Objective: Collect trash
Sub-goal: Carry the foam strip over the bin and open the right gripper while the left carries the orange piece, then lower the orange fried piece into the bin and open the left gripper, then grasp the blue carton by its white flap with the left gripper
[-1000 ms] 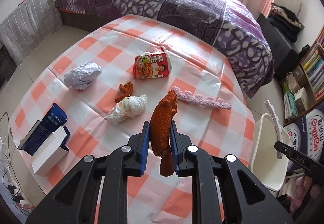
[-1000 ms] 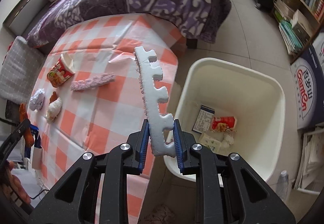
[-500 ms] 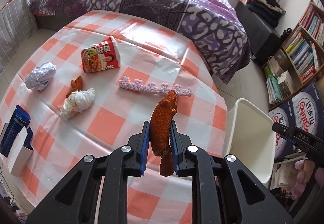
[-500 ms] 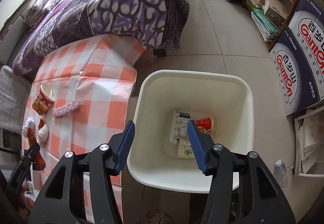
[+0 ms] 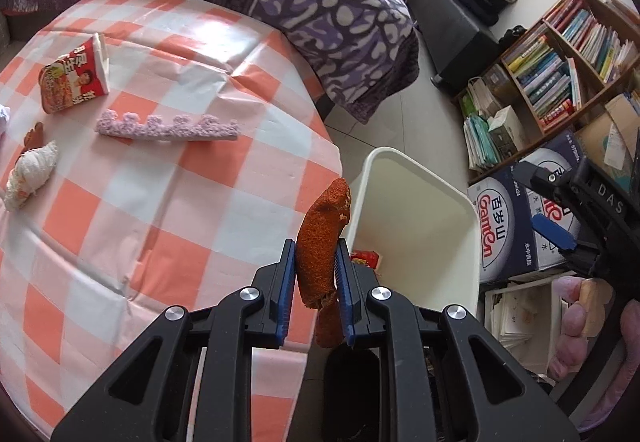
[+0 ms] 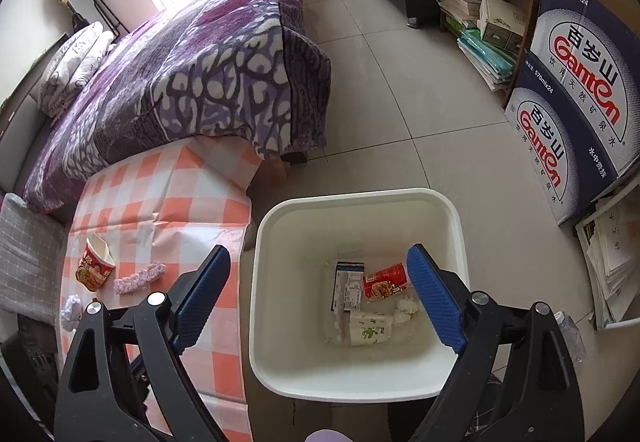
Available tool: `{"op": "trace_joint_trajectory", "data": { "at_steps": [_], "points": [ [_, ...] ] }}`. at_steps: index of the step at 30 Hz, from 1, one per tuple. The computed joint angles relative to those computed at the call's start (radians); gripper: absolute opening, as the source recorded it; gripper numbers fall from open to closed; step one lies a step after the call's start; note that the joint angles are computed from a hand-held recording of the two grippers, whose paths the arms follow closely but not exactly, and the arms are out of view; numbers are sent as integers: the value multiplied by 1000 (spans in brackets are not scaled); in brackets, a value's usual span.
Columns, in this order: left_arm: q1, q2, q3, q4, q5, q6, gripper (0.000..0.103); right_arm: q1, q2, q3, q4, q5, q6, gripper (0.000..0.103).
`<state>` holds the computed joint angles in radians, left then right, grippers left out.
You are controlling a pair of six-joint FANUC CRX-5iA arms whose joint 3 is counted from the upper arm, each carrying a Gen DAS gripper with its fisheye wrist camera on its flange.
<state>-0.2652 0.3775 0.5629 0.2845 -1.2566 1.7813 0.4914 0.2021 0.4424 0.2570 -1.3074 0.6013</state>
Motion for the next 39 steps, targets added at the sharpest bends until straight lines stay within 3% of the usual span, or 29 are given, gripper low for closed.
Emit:
{"op": "trace_joint_trajectory", "data": {
  "at_steps": [9, 15, 28, 35, 39],
  "points": [
    [-52, 78, 43, 85, 2, -16, 20, -40, -28, -11, -26, 51, -60, 87],
    [-53, 80, -5, 183, 32, -58, 31, -59, -34, -17, -29, 58, -91, 91],
    [-23, 31, 3, 72, 19, -16, 43, -5, 7, 19, 0, 22, -41, 93],
    [3, 9, 32, -52, -29, 35, 56, 44, 51, 60, 34, -12, 7, 95],
    [12, -6, 61, -163, -74, 53, 69, 74, 79, 90, 43, -28, 52, 96]
  ]
}}
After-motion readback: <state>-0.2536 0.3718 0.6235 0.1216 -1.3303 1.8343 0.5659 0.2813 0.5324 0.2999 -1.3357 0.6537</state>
